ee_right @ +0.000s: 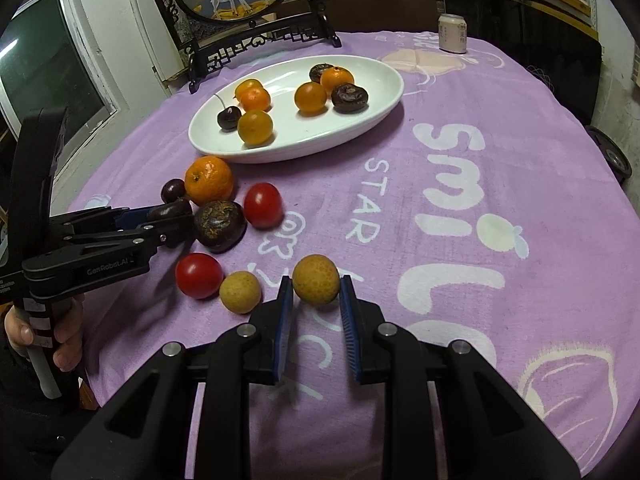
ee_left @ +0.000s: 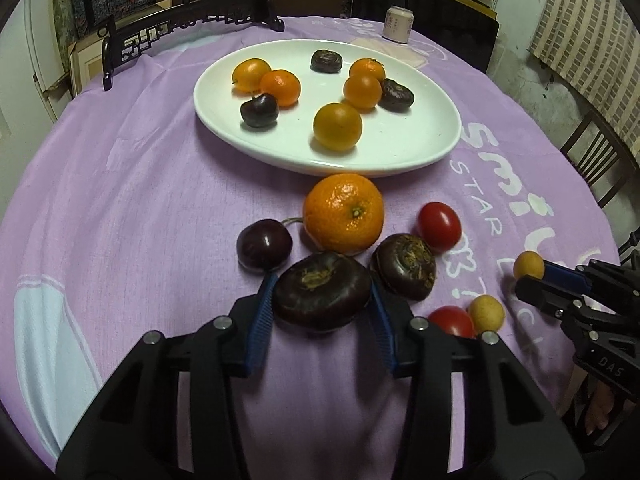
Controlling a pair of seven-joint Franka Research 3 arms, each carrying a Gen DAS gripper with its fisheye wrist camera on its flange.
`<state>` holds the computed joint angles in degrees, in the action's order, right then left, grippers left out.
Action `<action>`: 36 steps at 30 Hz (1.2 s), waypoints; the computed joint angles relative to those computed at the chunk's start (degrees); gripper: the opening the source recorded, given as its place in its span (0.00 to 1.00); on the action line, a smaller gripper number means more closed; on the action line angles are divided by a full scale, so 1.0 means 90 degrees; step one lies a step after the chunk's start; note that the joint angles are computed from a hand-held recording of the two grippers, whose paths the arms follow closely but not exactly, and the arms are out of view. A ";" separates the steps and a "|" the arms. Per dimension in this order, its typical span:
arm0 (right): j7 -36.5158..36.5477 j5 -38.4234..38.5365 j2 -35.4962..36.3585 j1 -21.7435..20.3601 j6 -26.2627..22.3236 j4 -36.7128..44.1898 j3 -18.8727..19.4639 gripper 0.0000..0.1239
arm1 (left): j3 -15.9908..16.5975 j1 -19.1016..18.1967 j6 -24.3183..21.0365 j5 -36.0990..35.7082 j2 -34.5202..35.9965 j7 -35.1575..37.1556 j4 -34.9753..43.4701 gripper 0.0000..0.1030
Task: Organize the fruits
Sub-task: 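Grasp a passion fruit with the left tool while the right tool grasps a yellow fruit, then release the passion fruit and yellow fruit onto the white plate with both tools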
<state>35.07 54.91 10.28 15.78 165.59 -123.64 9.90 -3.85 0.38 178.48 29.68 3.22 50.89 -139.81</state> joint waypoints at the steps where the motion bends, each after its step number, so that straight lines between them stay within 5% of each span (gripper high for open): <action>1: -0.0023 0.0013 -0.0022 0.0003 0.0008 -0.0007 0.0009 0.20 | -0.0022 0.0019 0.0044 -0.0072 -0.0054 0.0063 -0.0065 0.44; 11: -0.0083 -0.0020 -0.0084 0.0090 -0.0010 0.0127 0.0014 0.20 | 0.0036 -0.0337 0.0510 -0.1974 -0.0795 0.1837 -0.0710 0.44; 15: -0.0129 -0.0054 -0.0012 0.0121 -0.0033 0.0315 0.0037 0.20 | -0.0376 0.0246 0.0391 -0.1193 -0.0761 0.1246 -0.0477 0.44; 21: -0.0010 -0.0353 0.0253 0.0140 -0.0092 0.0947 0.0058 0.20 | -0.0125 0.0135 0.0068 -0.1626 -0.0419 0.1722 0.0248 0.44; 24: 0.0492 -0.0991 0.0694 0.0223 -0.0283 0.1686 -0.0055 0.20 | -0.0181 0.0197 -0.0225 -0.2445 -0.0077 0.2406 0.0855 0.44; 27: 0.1208 -0.1752 0.1235 0.0307 -0.0622 0.2497 -0.0175 0.20 | 0.0077 0.0119 -0.0625 -0.1684 0.0479 0.1713 0.1814 0.44; 32: 0.2534 -0.3176 0.2399 0.0605 -0.1081 0.4251 -0.0480 0.20 | 0.0106 0.0155 -0.1071 -0.1512 0.1260 0.1406 0.3045 0.44; 36: 0.2923 -0.3470 0.2978 0.0442 -0.1388 0.5051 -0.0312 0.20 | -0.0205 0.0453 -0.1185 -0.1929 0.1618 0.1659 0.3442 0.44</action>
